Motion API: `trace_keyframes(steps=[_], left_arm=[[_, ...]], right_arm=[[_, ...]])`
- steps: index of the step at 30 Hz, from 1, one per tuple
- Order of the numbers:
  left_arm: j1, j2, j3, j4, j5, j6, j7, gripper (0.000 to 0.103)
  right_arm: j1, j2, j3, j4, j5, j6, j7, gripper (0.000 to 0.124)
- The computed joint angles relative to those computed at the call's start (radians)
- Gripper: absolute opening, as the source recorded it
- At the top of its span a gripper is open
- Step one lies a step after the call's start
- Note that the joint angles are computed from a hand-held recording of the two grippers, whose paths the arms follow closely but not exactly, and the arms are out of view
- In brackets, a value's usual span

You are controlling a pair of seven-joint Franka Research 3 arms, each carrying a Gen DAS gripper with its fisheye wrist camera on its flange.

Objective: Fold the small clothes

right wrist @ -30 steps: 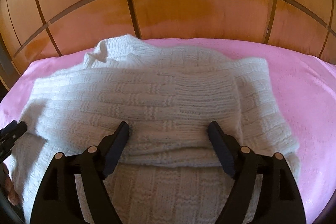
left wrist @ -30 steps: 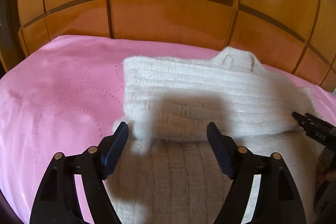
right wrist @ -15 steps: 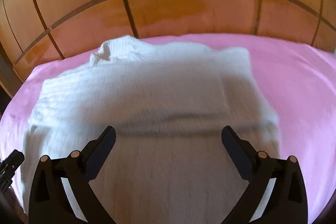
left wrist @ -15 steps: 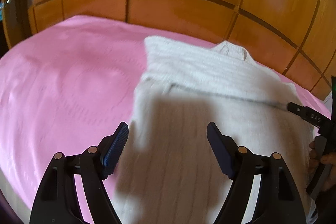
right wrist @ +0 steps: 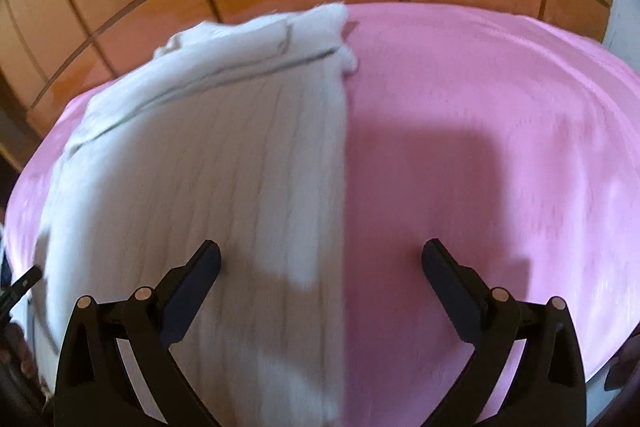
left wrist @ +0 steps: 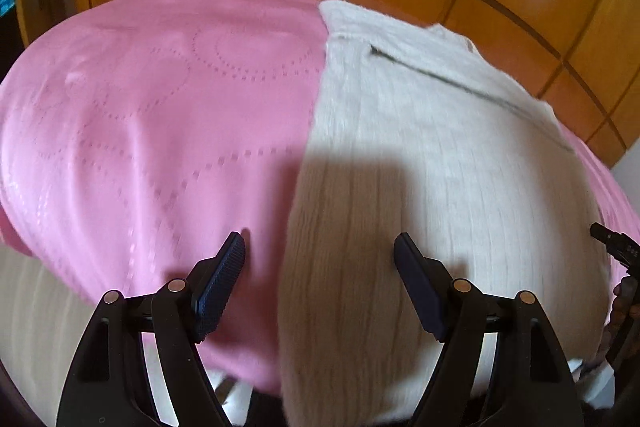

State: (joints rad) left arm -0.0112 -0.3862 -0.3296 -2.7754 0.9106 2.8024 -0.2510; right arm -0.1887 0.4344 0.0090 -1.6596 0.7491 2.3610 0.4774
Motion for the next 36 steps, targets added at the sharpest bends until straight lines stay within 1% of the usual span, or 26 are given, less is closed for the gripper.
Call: trace_keyframes(steps=[2, 3, 4, 5, 7, 8, 9, 11, 12, 14, 15, 16, 17, 19, 21, 22, 24, 26, 28, 29, 30, 31, 33, 34, 35, 36], left_arm=[[-0.026, -0.024, 0.011, -0.026, -0.034, 0.008, 0.017, 0.076], [-0.041, -0.04, 0.019, -0.046, -0.057, 0.018, 0.032, 0.074], [-0.049, -0.052, 0.02, -0.058, -0.076, 0.023, 0.044, 0.07], [-0.057, -0.063, 0.019, -0.07, -0.095, 0.026, 0.058, 0.065], [-0.069, -0.092, 0.02, -0.103, -0.127, 0.058, 0.082, 0.06], [-0.064, -0.1, 0.014, -0.114, -0.138, 0.077, 0.086, 0.059], [-0.064, -0.108, 0.017, -0.131, -0.153, 0.105, 0.097, 0.059], [-0.059, -0.123, 0.017, -0.156, -0.186, 0.144, 0.118, 0.059], [-0.054, -0.131, 0.018, -0.174, -0.199, 0.177, 0.123, 0.057], [-0.049, -0.125, 0.028, -0.195, -0.224, 0.241, 0.149, 0.045], [-0.053, -0.114, 0.035, -0.2, -0.239, 0.262, 0.164, 0.038], [-0.065, -0.104, 0.052, -0.204, -0.256, 0.278, 0.188, 0.023], [-0.081, -0.1, 0.067, -0.204, -0.272, 0.283, 0.214, 0.017], [-0.113, -0.119, 0.083, -0.203, -0.298, 0.264, 0.265, 0.006], [-0.111, -0.147, 0.086, -0.207, -0.31, 0.282, 0.305, 0.006], [-0.099, -0.171, 0.074, -0.21, -0.315, 0.286, 0.314, 0.005], [-0.064, -0.196, 0.044, -0.212, -0.338, 0.299, 0.308, 0.005], [-0.013, -0.198, 0.015, -0.208, -0.36, 0.341, 0.305, 0.005], [0.059, -0.158, -0.011, -0.183, -0.369, 0.423, 0.332, 0.005], [0.085, -0.147, -0.026, -0.173, -0.377, 0.44, 0.344, 0.005], [0.14, -0.111, -0.049, -0.144, -0.381, 0.479, 0.366, 0.005], [0.2, -0.086, -0.089, -0.121, -0.393, 0.514, 0.383, 0.005], [0.322, -0.038, -0.178, -0.068, -0.429, 0.554, 0.421, 0.005], [0.36, -0.007, -0.197, -0.041, -0.443, 0.567, 0.444, 0.005], [0.41, 0.025, -0.233, -0.008, -0.464, 0.575, 0.47, 0.005], [0.48, 0.057, -0.288, 0.033, -0.489, 0.565, 0.499, 0.005]], right_arm=[[-0.018, -0.026, 0.0, -0.03, 0.013, -0.037, -0.019, 0.101], [-0.03, -0.042, -0.004, -0.046, 0.019, -0.076, -0.028, 0.101], [-0.037, -0.049, -0.009, -0.05, 0.023, -0.109, -0.03, 0.101], [-0.052, -0.06, -0.015, -0.056, 0.03, -0.17, -0.034, 0.101], [-0.066, -0.068, -0.028, -0.056, 0.039, -0.252, -0.04, 0.099], [-0.076, -0.071, -0.036, -0.055, 0.042, -0.306, -0.035, 0.095], [-0.074, -0.07, -0.042, -0.05, 0.038, -0.332, -0.022, 0.093], [-0.073, -0.081, -0.055, -0.061, 0.027, -0.363, -0.018, 0.076], [-0.074, -0.085, -0.061, -0.064, 0.017, -0.381, -0.019, 0.072], [-0.074, -0.082, -0.072, -0.057, -0.008, -0.426, -0.013, 0.052], [-0.074, -0.08, -0.076, -0.055, -0.02, -0.439, -0.015, 0.048], [-0.073, -0.078, -0.08, -0.055, -0.033, -0.447, -0.02, 0.041], [-0.068, -0.076, -0.081, -0.054, -0.045, -0.451, -0.02, 0.029], [-0.058, -0.073, -0.08, -0.04, -0.071, -0.471, -0.01, 0.016], [-0.068, -0.079, -0.075, -0.027, -0.051, -0.503, -0.033, 0.013], [-0.075, -0.084, -0.071, -0.018, -0.033, -0.527, -0.052, 0.013], [-0.087, -0.084, -0.066, 0.005, 0.016, -0.57, -0.066, 0.013], [-0.091, -0.078, -0.065, 0.021, 0.052, -0.581, -0.066, 0.01], [-0.091, -0.055, -0.058, 0.058, 0.1, -0.58, -0.04, 0.009], [-0.095, -0.042, -0.057, 0.076, 0.118, -0.581, -0.026, 0.009], [-0.096, -0.015, -0.051, 0.112, 0.145, -0.576, 0.006, 0.009], [-0.096, 0.005, -0.044, 0.139, 0.161, -0.567, 0.029, 0.008], [-0.086, 0.055, -0.028, 0.206, 0.182, -0.524, 0.086, 0.008], [-0.082, 0.087, -0.021, 0.248, 0.182, -0.505, 0.122, 0.008], [-0.081, 0.123, -0.013, 0.297, 0.18, -0.495, 0.163, 0.008], [-0.077, 0.169, -0.002, 0.36, 0.178, -0.483, 0.216, 0.008]])
